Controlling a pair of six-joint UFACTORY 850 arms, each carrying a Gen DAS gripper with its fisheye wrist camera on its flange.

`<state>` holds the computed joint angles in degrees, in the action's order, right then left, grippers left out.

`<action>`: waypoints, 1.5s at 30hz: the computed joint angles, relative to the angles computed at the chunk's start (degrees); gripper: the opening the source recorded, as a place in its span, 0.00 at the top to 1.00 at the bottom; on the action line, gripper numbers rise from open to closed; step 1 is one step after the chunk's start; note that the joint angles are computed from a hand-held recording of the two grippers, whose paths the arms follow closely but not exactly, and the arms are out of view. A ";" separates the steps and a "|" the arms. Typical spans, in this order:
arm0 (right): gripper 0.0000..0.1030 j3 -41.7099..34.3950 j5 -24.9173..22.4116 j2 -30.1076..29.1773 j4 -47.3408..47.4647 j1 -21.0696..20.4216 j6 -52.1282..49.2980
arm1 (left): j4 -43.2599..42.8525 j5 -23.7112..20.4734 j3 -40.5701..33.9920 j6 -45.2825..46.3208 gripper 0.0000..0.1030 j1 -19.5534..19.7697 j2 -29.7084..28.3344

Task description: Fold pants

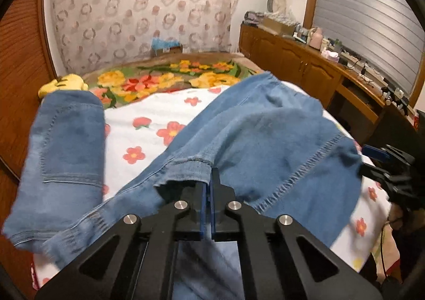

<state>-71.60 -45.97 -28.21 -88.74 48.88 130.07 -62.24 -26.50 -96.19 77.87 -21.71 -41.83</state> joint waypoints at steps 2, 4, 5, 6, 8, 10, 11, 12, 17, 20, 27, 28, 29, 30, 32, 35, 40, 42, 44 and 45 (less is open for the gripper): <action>0.42 0.07 0.09 0.11 -0.27 -0.25 0.67 | -5.23 -0.30 3.62 5.54 0.97 1.07 3.16; 0.42 -0.30 -0.08 -0.04 -0.39 -0.40 0.50 | -8.84 -0.77 6.05 9.01 0.97 2.08 5.65; 0.42 -0.56 -0.25 -0.16 -0.24 -0.39 0.18 | -11.67 -1.04 7.61 11.74 0.97 2.79 7.26; 0.42 -0.39 -0.10 -0.10 -0.62 -0.58 0.37 | -13.62 -1.17 8.62 13.64 0.97 3.31 8.40; 0.41 -0.32 0.24 -0.13 -1.45 -0.77 0.92 | -16.23 -1.43 10.13 16.17 0.97 4.33 10.52; 0.41 -0.46 0.79 -0.16 -2.25 -0.98 1.27 | -18.37 -1.02 11.19 18.32 0.97 5.28 12.27; 0.41 -0.54 0.96 -0.25 -2.66 -1.09 1.43 | -19.29 -0.74 11.54 19.23 0.97 5.64 12.89; 0.41 -0.61 1.00 -0.27 -3.05 -1.08 1.51 | -19.76 -0.49 11.46 19.49 0.97 5.96 13.15; 0.40 -1.21 1.29 -0.59 -4.81 -0.96 1.67 | -21.86 1.77 11.67 20.31 0.98 7.94 13.86; 0.40 -1.53 2.42 -1.01 -5.49 -1.25 1.63 | -17.96 2.29 10.40 16.22 0.97 8.49 12.15; 0.40 -2.23 5.97 -2.06 -3.40 -2.52 -1.13 | -10.81 3.53 11.01 9.32 0.75 8.16 10.11; 0.40 -2.21 6.36 -2.03 -3.19 -2.66 -1.39 | -11.78 3.76 11.79 10.59 0.64 8.22 10.20; 0.40 -2.16 6.65 -1.99 -3.13 -2.69 -1.55 | -12.87 3.68 12.51 11.87 0.55 8.29 10.36; 0.40 -2.00 6.82 -1.94 -3.25 -2.79 -1.47 | -13.65 3.16 13.17 12.91 0.54 8.55 10.57; 0.40 -1.40 7.29 -1.61 -3.66 -3.09 -0.95 | -14.75 2.92 14.79 14.57 0.54 8.66 10.96; 0.40 -1.33 7.60 -1.35 -3.14 -3.41 -1.86 | -17.04 2.55 17.61 16.99 0.53 8.72 11.46; 0.40 -2.27 6.85 -1.96 -0.59 -3.48 -5.13 | -16.74 0.93 21.18 18.50 0.54 8.21 11.39; 0.40 -2.53 6.83 -2.13 -0.34 -3.43 -5.51 | -17.35 0.83 21.66 19.26 0.54 7.88 11.26; 0.40 -2.46 6.68 -2.10 -0.46 -3.31 -5.36 | -18.55 0.29 21.90 20.45 0.61 7.63 11.14; 0.40 -2.59 6.68 -2.21 -0.48 -3.29 -5.33 | -18.96 0.10 21.99 20.98 0.64 7.44 11.11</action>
<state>-74.19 -39.29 -30.42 -89.22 45.59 124.74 -81.20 -26.40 -74.21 98.85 -14.27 -30.72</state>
